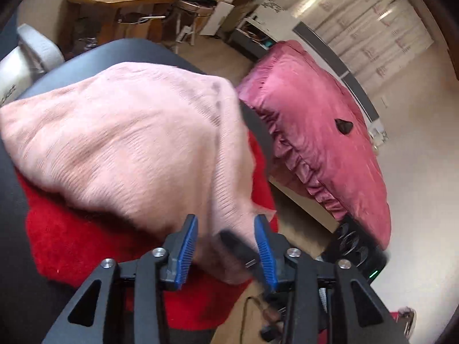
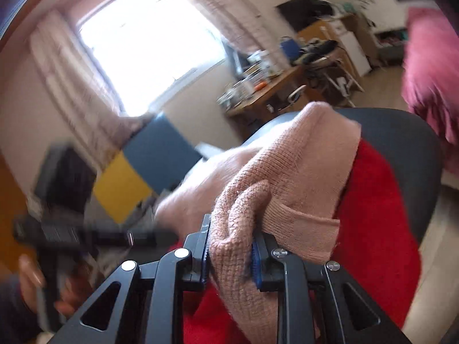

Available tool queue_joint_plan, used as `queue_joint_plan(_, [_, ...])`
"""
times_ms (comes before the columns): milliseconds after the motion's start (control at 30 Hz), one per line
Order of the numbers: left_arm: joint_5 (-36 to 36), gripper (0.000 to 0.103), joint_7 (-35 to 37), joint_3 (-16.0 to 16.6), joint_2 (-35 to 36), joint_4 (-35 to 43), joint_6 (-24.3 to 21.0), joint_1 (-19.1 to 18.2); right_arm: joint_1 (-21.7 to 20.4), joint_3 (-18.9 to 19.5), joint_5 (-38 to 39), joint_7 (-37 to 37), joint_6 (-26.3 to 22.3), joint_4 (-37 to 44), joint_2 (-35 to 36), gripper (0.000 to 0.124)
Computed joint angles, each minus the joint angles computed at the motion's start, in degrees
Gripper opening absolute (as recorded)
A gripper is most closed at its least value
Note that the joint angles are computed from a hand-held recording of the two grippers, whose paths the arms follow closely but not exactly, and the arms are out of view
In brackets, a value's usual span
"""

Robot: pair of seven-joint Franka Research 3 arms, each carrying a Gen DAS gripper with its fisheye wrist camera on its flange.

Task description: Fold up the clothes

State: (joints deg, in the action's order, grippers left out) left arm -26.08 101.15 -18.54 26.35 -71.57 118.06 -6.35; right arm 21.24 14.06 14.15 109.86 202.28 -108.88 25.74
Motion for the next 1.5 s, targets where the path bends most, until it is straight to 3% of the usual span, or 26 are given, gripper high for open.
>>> queue_joint_plan(100, [6.2,0.058,-1.6,1.0,4.2,7.0,-3.1,-3.2,6.1,-4.5,4.8,-3.6,-0.4,1.2,1.7,0.023])
queue_joint_plan(200, [12.1,0.059,-3.0,1.7,10.2,16.4,-7.3,-6.6,5.3,-3.1,5.8,-3.3,2.2,-0.6,1.5,0.023])
queue_joint_plan(333, [16.8,0.059,-3.5,1.9,18.1,28.3,-13.0,-10.3,8.8,-5.1,9.9,-6.4,3.3,-2.9,-1.0,0.023])
queue_joint_plan(367, [17.9,0.057,-3.0,2.3,18.5,28.8,-12.5,-11.2,9.8,-5.6,11.0,-7.5,3.4,-3.4,-1.6,0.023])
queue_joint_plan(400, [18.7,0.043,-2.8,2.7,17.6,27.2,-11.2,-11.6,10.8,-6.2,12.3,-8.7,3.3,-3.3,-1.9,0.023])
queue_joint_plan(467, [19.5,0.008,-3.6,3.1,15.1,22.1,-7.3,-11.3,12.7,-7.5,15.2,-11.3,2.7,-2.4,-1.9,0.023])
queue_joint_plan(533, [19.3,0.008,-4.6,2.9,12.7,17.6,-3.8,-10.3,14.6,-8.6,18.5,-13.5,2.7,-1.7,-1.8,0.026])
queue_joint_plan(600, [15.6,0.007,-4.8,1.5,8.8,10.8,1.8,-7.0,11.9,-5.7,17.2,-11.1,5.0,-2.8,-1.9,0.029])
queue_joint_plan(633, [13.6,0.007,-4.7,0.9,7.2,8.1,4.3,-5.4,10.9,-4.4,16.6,-9.4,6.4,-3.5,-2.0,0.035])
queue_joint_plan(667, [11.3,0.007,-4.4,0.2,5.5,5.2,6.9,-3.8,9.7,-3.1,15.7,-7.3,7.8,-4.4,-2.3,0.05])
queue_joint_plan(733, [4.3,0.007,-2.3,-1.5,0.1,-2.4,13.3,0.6,8.1,-1.4,14.1,-3.1,9.8,-6.0,-3.0,0.069])
queue_joint_plan(833, [-9.5,0.007,4.2,-3.0,-8.9,-13.3,20.0,7.2,7.1,-0.5,12.7,1.8,11.6,-8.7,-4.4,0.071])
queue_joint_plan(900, [-21.1,0.007,10.4,-2.4,-16.2,-21.2,21.6,11.4,7.8,-0.9,13.4,2.9,11.5,-9.8,-5.6,0.072])
queue_joint_plan(1000, [-35.7,0.007,17.4,1.3,-27.0,-33.6,22.3,14.3,9.1,-1.6,14.9,3.4,9.3,-10.4,-6.6,0.073])
queue_joint_plan(1100, [-42.4,0.007,21.3,6.4,-36.5,-45.4,22.8,14.6,9.3,-1.1,14.4,5.3,7.0,-10.4,-6.9,0.073])
queue_joint_plan(1333, [-39.5,0.007,19.4,15.1,-56.2,-70.1,23.2,14.7,13.0,-1.6,15.2,5.3,-3.3,-6.5,-5.6,0.075])
queue_joint_plan(1433, [-34.7,0.007,16.3,19.1,-64.6,-78.9,21.7,16.6,20.7,-8.4,17.3,2.2,-10.5,-2.6,-5.0,0.076])
queue_joint_plan(1500, [-30.4,0.007,14.3,22.7,-69.3,-83.6,18.9,18.5,28.2,-16.3,16.4,4.0,-16.7,0.1,-4.2,0.077])
